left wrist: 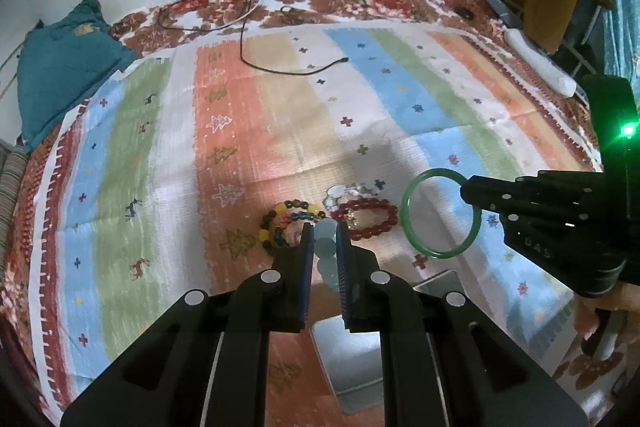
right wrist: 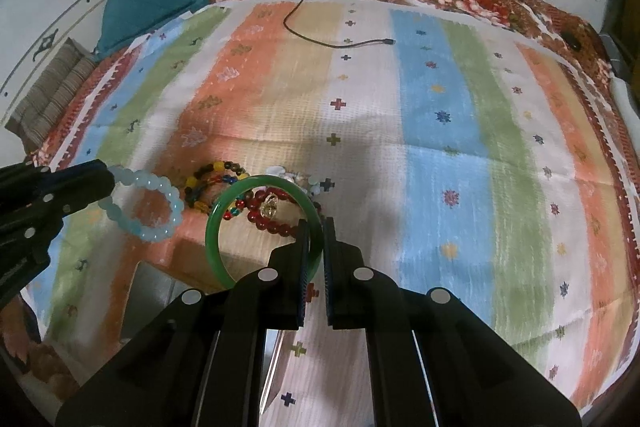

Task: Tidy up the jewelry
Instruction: 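Lift both bracelets and carry them over the silver tin, then open both tools to drop the bracelets into the tin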

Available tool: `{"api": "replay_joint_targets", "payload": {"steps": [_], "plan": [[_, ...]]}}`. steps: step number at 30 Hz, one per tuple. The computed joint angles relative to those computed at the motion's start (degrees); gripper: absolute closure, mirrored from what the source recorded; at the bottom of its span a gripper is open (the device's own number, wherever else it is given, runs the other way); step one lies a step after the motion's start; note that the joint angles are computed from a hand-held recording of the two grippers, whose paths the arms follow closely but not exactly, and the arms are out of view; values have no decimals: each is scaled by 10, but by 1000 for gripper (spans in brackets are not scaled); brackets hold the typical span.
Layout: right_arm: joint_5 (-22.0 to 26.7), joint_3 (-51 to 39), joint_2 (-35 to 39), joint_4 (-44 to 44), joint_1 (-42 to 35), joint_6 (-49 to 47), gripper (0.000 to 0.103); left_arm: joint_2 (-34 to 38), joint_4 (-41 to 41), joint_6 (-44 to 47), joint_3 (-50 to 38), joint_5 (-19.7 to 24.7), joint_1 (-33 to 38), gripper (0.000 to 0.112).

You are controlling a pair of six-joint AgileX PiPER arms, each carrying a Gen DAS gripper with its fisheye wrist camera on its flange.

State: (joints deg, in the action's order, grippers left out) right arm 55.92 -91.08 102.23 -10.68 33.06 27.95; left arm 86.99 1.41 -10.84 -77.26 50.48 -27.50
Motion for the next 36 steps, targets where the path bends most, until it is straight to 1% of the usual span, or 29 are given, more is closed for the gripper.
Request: {"api": "replay_joint_targets", "payload": {"steps": [6,11,19,22,25,27,33,36], "plan": [[-11,33,-32,-7,11,14,95,-27,7,-14,20,-4,-9,102],[-16,57,-57,-18,23,28,95,-51,-4,-10,38,-6,-10,102],[-24,87,-89,-37,43,51,95,-95,21,-41,72,-14,-40,102],[-27,98,-102,-40,50,57,95,-107,18,-42,83,-15,-43,102],[-29,111,-115,-46,60,67,95,-120,-1,-34,94,-20,-43,102],[-31,120,-123,-48,64,70,95,-128,20,-54,101,-21,-56,102],[-33,140,-140,-56,79,83,95,-155,36,-79,125,-24,-80,102],[-34,152,-148,-63,88,95,95,-168,57,-103,137,-24,-96,102]]}}
